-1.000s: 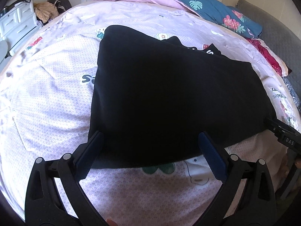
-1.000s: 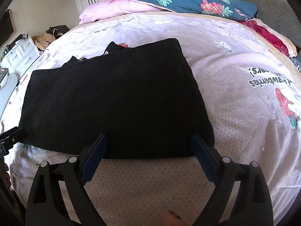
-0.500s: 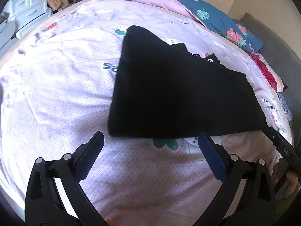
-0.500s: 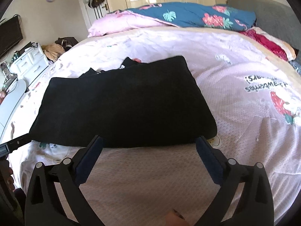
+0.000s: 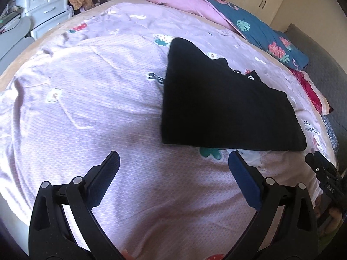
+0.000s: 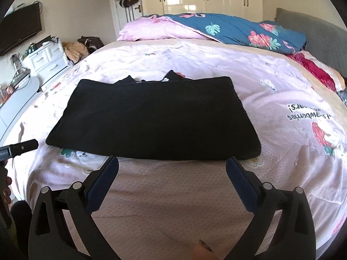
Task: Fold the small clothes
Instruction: 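Pull both grippers back away from the folded shirt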
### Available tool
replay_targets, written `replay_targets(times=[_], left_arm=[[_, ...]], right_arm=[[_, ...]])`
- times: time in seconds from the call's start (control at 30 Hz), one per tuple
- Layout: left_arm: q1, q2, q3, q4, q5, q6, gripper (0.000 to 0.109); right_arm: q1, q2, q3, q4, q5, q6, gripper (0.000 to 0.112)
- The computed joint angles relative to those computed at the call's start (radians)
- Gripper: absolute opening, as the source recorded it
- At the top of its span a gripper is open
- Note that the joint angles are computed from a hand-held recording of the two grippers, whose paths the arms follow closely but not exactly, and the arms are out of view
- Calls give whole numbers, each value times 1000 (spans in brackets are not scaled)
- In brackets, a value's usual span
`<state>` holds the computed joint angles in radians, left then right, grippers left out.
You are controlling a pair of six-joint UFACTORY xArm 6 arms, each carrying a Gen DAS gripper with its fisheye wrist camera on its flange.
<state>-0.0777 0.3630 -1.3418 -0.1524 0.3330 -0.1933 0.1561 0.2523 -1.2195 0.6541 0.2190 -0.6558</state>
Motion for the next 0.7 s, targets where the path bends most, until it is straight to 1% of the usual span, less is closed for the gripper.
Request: replay_targets(times=[0.13,0.27,0.43,0.63,0.7], left_arm=[[16,-34,43,-5,-14,-2,94],[37,-62,79,17,-27,-26,94],[57,-84,110,-4,-40,-15,94],[85,-93,129,-32,-54,-3,94],[95,-90,128,-22,-56,-14,94]], right_arm=[[28,-16,19,-5,-11,-13,99],[59,-24,29,-26,-13,-7,99],[107,-28,35,-43,-21,-8,99],[165,-18,29,-117,-22,23,99],[185,-10,25,-145,-28,34,99]])
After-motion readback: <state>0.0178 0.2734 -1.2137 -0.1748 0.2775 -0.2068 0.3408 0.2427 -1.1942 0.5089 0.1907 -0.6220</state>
